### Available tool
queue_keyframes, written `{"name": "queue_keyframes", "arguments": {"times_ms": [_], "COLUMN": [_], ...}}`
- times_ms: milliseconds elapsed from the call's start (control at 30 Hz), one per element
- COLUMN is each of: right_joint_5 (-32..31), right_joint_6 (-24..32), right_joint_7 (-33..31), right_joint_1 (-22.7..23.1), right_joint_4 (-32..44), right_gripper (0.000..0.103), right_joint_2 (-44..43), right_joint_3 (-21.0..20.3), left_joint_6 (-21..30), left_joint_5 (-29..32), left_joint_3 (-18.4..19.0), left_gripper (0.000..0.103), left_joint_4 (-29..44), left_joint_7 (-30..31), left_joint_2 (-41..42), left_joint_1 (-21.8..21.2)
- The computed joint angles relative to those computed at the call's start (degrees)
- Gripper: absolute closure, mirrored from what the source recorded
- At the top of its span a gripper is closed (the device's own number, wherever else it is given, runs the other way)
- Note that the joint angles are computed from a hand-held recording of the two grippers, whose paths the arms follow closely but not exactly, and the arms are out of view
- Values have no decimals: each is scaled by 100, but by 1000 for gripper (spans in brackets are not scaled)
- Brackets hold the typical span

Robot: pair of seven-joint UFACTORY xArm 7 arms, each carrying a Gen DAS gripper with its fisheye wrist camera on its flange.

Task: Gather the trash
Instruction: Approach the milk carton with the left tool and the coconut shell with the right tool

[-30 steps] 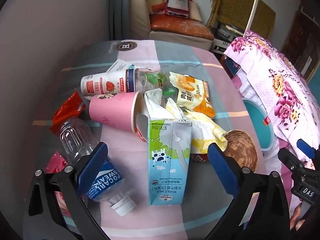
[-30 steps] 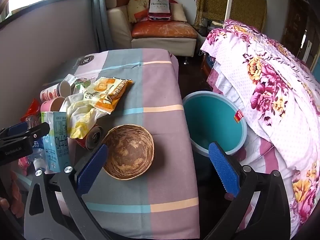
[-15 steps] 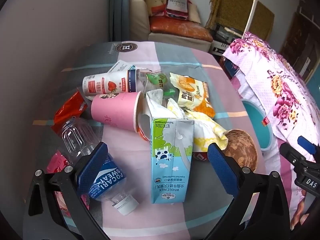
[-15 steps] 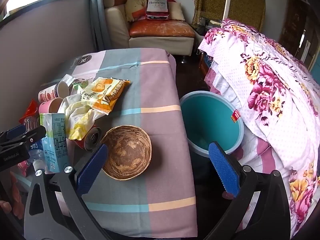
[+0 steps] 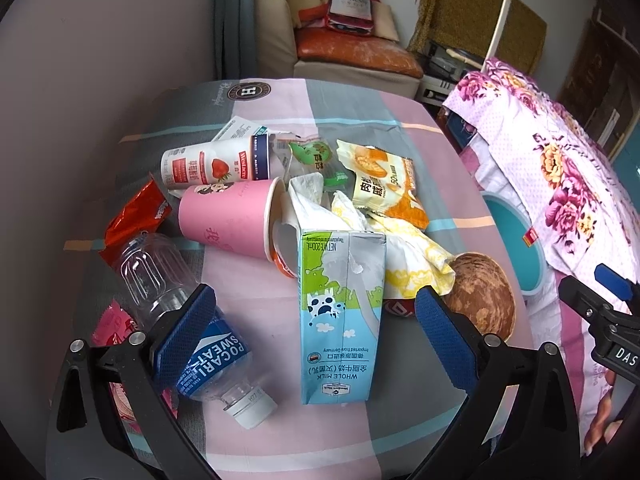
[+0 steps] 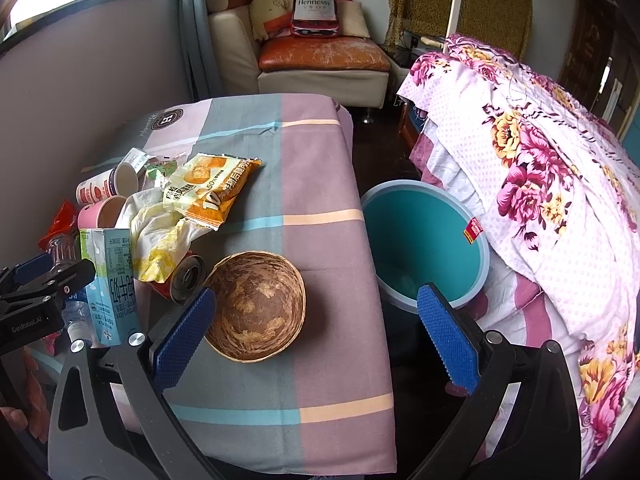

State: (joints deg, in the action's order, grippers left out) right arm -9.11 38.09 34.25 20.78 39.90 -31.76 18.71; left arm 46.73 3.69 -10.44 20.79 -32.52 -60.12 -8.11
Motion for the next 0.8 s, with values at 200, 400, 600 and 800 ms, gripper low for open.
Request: {"name": "queue_keyframes", "arguments": {"times_ms": [200,400,600,800], "right_joint_5": [-11,-14,7,47], "right_joint_6": [19,30,45,49], "right_joint_7": [0,8,17,7], "right_joint_1": [-1,2,25,48], "right_joint_4": [33,41,42,45], "right_gripper": [6,6,6,6], "right_joint_2": [33,53,89,138], "right_joint_3": [4,2,-14,-39], "left_joint_6": [-17,-14,-55,-69], "left_joint_5": [8,10,-2,-69], "left_joint_3": [6,2,71,110], "left_gripper": [3,3,3,3], "left_joint_4": [-21,-23,-77,-116], "left_joint_7": [-3,-18,52,90], "left_joint_2": [-6,-4,37,32], "left_joint_1": [1,-2,-11,-31]}}
